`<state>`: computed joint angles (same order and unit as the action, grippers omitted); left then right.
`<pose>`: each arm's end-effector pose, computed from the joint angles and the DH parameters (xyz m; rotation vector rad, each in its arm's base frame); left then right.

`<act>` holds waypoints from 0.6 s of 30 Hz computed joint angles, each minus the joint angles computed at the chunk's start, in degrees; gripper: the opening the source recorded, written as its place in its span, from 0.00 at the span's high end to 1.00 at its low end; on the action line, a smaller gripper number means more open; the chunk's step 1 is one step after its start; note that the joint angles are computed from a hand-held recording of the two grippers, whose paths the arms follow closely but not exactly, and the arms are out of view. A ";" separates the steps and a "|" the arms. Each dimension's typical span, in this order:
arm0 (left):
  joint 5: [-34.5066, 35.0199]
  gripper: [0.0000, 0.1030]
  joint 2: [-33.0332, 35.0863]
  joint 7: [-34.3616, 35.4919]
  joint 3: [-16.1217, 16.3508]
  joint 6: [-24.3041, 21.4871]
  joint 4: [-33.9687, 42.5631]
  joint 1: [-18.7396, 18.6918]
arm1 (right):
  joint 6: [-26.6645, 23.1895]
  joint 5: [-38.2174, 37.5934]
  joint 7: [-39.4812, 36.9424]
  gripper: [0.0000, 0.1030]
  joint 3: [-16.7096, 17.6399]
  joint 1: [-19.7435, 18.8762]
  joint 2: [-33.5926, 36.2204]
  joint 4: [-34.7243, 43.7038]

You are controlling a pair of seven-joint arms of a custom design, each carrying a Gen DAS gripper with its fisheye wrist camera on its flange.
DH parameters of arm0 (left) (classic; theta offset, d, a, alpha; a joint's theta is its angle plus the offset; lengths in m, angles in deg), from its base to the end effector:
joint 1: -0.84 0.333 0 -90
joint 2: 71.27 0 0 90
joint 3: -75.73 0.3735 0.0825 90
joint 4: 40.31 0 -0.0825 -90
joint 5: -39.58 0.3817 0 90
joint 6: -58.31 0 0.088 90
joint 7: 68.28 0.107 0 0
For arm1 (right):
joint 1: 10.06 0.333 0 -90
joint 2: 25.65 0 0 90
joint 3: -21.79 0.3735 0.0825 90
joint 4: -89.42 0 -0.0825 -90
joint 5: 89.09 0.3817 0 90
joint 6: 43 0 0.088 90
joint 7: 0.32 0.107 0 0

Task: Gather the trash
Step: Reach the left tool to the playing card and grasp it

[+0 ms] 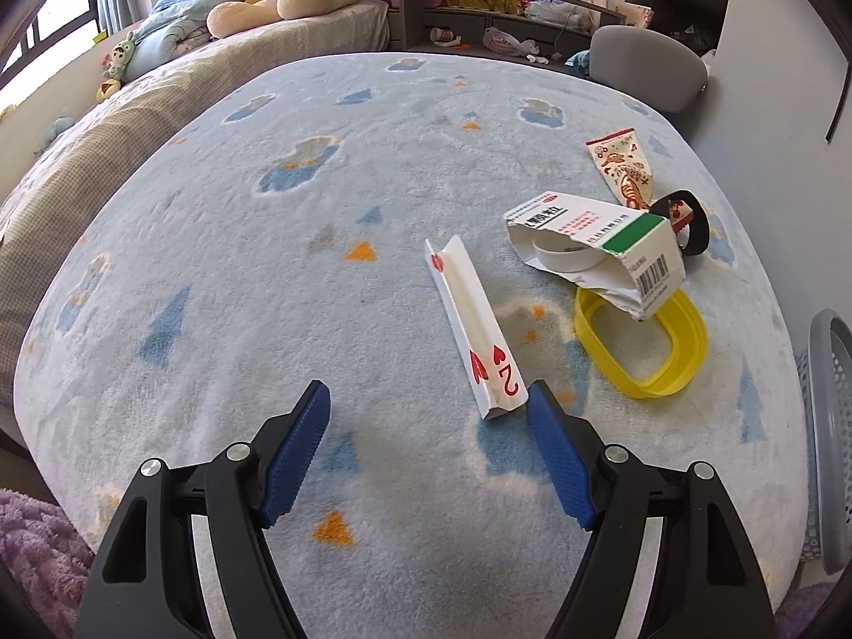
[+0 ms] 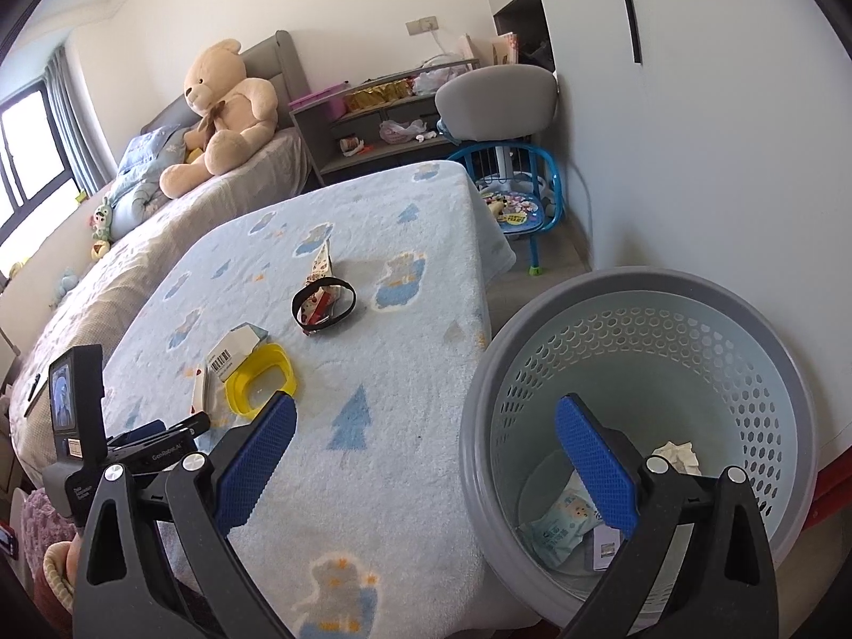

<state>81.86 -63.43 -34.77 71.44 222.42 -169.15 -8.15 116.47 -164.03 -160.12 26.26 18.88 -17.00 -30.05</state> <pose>0.5479 -0.1664 0.4069 -1.9701 1.7977 -0.5251 0.4774 0.3646 0.4482 -1.4842 1.8227 -0.5659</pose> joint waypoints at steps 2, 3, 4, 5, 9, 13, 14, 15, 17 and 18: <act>-0.28 0.29 -0.53 -0.01 0.26 -0.36 -0.47 0.41 | -0.51 0.35 -0.73 0.07 0.14 0.17 0.12 0.22; -0.56 0.29 -0.82 0.16 0.27 -0.50 -0.76 0.69 | -0.78 0.58 -1.12 0.07 0.21 0.28 0.31 0.54; -0.99 0.29 -1.14 0.57 0.20 -0.30 -1.18 1.06 | -0.93 0.63 -1.29 0.07 0.22 0.41 0.40 0.69; -1.35 0.29 -1.47 1.02 0.10 0.01 -1.62 1.38 | -1.08 0.69 -1.43 0.07 0.22 0.53 0.47 0.80; -3.29 0.29 -1.95 3.80 -0.55 1.81 -2.57 2.41 | -1.99 1.55 -2.71 0.07 0.28 1.01 0.79 1.31; -5.18 0.29 -0.72 5.84 -0.68 2.48 -1.51 2.16 | -2.98 2.30 -4.21 0.07 0.30 1.59 1.16 1.87; -5.41 0.29 -0.20 6.08 -0.57 2.61 -1.05 1.94 | -3.18 2.59 -4.67 0.07 0.31 1.70 1.27 2.00; -5.77 0.29 0.47 6.36 -0.43 2.29 -0.35 1.70 | -3.33 2.90 -5.08 0.07 0.32 1.81 1.38 2.14; -6.40 0.30 1.79 6.63 0.07 2.21 0.89 1.26 | -3.53 3.33 -5.59 0.07 0.23 1.99 1.45 2.19; -6.56 0.30 2.35 6.75 0.39 2.07 1.48 0.98 | -3.65 3.71 -5.96 0.07 0.21 2.04 1.47 2.19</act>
